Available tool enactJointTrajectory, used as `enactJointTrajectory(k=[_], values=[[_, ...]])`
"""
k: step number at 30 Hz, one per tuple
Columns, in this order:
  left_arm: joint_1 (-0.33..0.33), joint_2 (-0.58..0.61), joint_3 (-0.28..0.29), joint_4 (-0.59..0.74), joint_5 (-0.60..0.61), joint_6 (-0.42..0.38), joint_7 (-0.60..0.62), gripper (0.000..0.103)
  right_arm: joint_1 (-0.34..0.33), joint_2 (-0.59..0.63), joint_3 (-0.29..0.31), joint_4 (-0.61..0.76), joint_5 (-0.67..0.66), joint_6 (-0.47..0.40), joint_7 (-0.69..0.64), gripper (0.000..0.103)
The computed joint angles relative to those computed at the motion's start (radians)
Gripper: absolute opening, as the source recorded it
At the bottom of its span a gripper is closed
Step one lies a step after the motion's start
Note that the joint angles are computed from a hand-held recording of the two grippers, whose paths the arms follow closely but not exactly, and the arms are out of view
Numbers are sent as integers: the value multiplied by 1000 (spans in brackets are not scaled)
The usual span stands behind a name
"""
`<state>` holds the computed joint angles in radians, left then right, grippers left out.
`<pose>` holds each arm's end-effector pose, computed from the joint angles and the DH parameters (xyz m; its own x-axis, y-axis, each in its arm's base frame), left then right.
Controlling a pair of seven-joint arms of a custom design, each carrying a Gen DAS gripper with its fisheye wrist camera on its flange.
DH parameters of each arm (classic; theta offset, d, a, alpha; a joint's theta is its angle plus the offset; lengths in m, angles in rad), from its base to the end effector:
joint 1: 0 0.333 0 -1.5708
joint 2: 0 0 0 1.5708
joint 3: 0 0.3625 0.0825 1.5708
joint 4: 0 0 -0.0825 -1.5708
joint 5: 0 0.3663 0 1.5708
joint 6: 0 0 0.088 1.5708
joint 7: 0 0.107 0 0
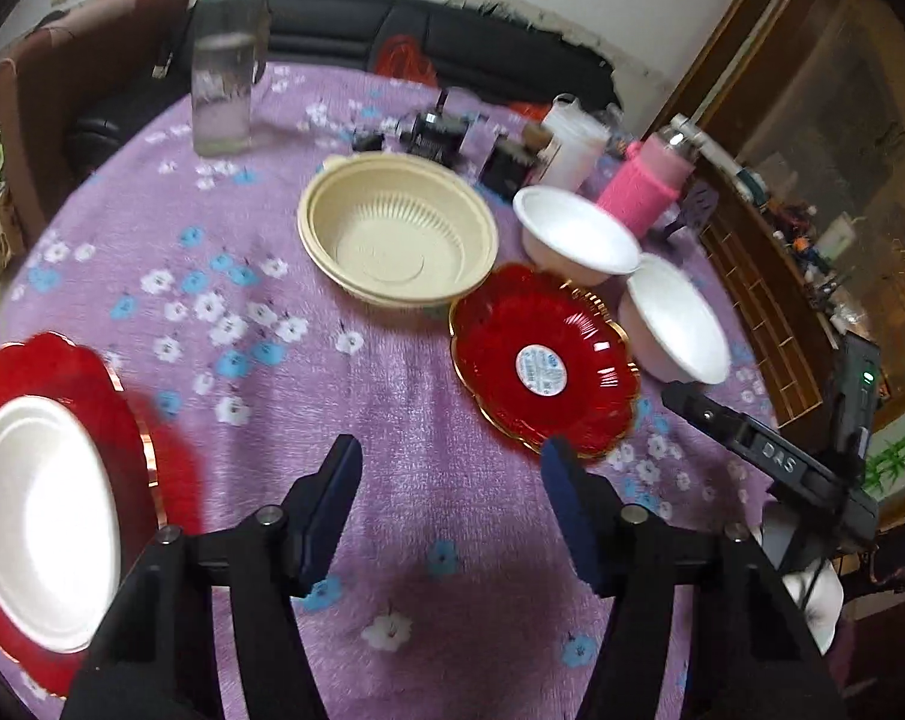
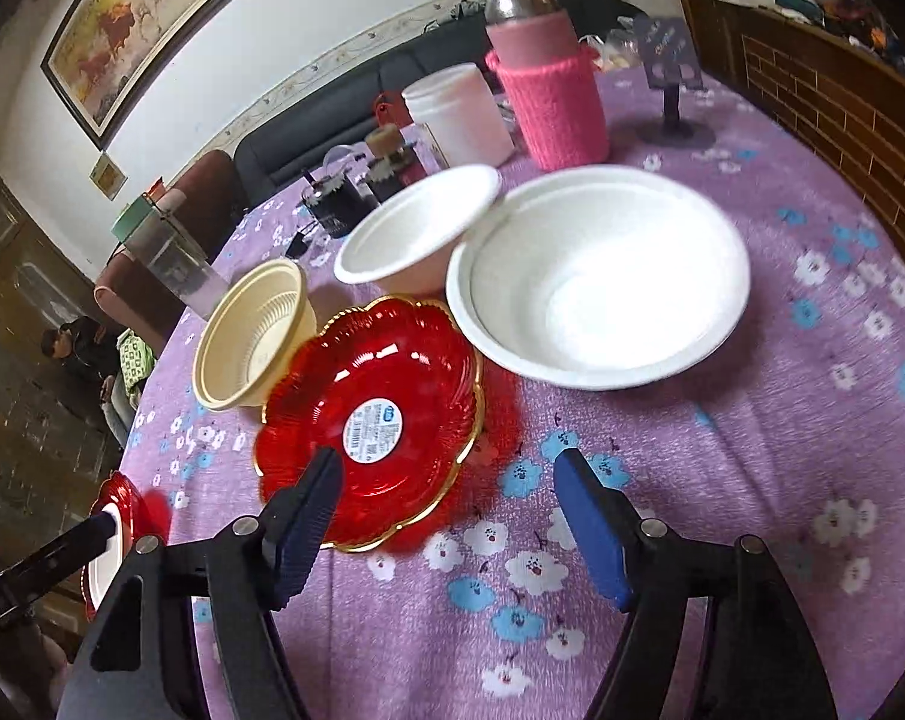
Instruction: Organize plates and bowls
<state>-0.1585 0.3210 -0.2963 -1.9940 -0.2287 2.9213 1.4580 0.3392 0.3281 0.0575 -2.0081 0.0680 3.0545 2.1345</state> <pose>0.5969 -0.2556 0.4313 -0.1740 -0.9324 0.3168 -0.8622 -0.0112 -0.5064 0.6055 0.2437 0.4327 -0.1006 -0.9078 -0.4073 -0.7932 0.3203 -0.5180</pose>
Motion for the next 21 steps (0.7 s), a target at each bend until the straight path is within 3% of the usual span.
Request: enactJointTrajectory(k=[5,9,11,12,14,15,17,21], values=[[-71,94,69,94,85,-26,-110,61,36,75,-47,61,-21,5,37,77],[-103,152,104,159,146,-56,-179,61,-16,133,12,107,14,28,14,77],[-107,171,111,178,165,-62,-205,61,11,148,-20,119,-13,46,38,75],[-109,181,116,190,174,-67,-220,61,4,156,-9,129,3,47,10,72],[-107,193,117,203,188,-73,-237,61,-49,174,58,143,21,59,-29,57],[-109,199,121,208,196,-72,-248,61,-47,177,57,146,25,63,-35,55],[-111,207,126,215,209,-68,-266,61,-55,189,70,154,26,69,-57,32],[-111,234,128,246,225,-83,-293,61,-74,193,97,151,43,78,-88,25]])
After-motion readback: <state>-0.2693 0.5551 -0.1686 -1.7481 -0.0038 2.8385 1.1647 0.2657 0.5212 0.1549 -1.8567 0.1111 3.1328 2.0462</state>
